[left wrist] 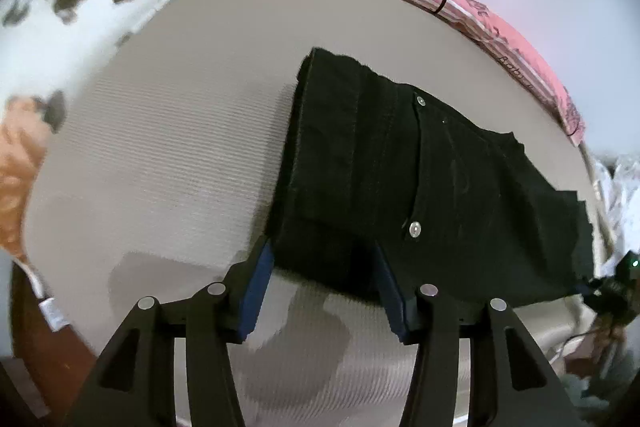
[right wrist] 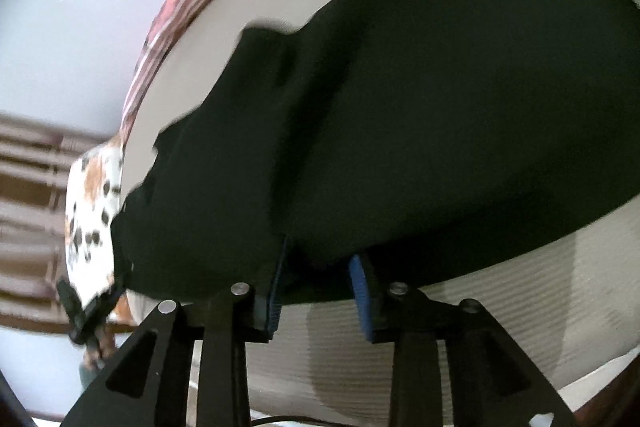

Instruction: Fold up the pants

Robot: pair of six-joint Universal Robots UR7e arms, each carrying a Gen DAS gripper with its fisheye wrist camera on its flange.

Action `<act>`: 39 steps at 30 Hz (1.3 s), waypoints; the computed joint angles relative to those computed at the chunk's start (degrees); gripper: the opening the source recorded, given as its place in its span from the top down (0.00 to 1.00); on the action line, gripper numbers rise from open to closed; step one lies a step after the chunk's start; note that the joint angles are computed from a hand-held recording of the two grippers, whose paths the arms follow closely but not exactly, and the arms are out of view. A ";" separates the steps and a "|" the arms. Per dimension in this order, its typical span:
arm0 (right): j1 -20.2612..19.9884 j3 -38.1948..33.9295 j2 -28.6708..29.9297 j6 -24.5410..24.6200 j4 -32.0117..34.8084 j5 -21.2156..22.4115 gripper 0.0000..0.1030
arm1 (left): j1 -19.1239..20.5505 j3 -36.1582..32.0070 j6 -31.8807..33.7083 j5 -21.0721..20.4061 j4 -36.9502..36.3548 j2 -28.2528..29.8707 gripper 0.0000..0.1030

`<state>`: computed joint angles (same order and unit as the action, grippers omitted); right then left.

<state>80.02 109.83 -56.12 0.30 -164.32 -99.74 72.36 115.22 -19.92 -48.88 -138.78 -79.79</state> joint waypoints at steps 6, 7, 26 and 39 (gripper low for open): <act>-4.06 0.65 -2.88 2.13 -6.19 0.55 0.70 | -10.21 7.29 3.45 17.44 -7.00 1.17 0.47; -4.79 0.43 -3.21 2.25 -6.64 1.01 0.70 | -11.15 7.46 5.19 16.48 -8.24 2.12 0.47; -13.19 -7.25 -6.72 3.18 -2.75 7.51 0.74 | -19.15 -6.90 25.97 -13.95 -10.55 30.75 0.47; -15.27 -8.65 -7.52 2.57 0.42 13.32 0.94 | -19.72 -12.29 27.00 -16.75 -8.43 38.76 0.47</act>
<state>64.75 101.18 -63.65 2.87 -163.91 -86.42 52.64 102.93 7.09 -65.62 -147.21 -41.03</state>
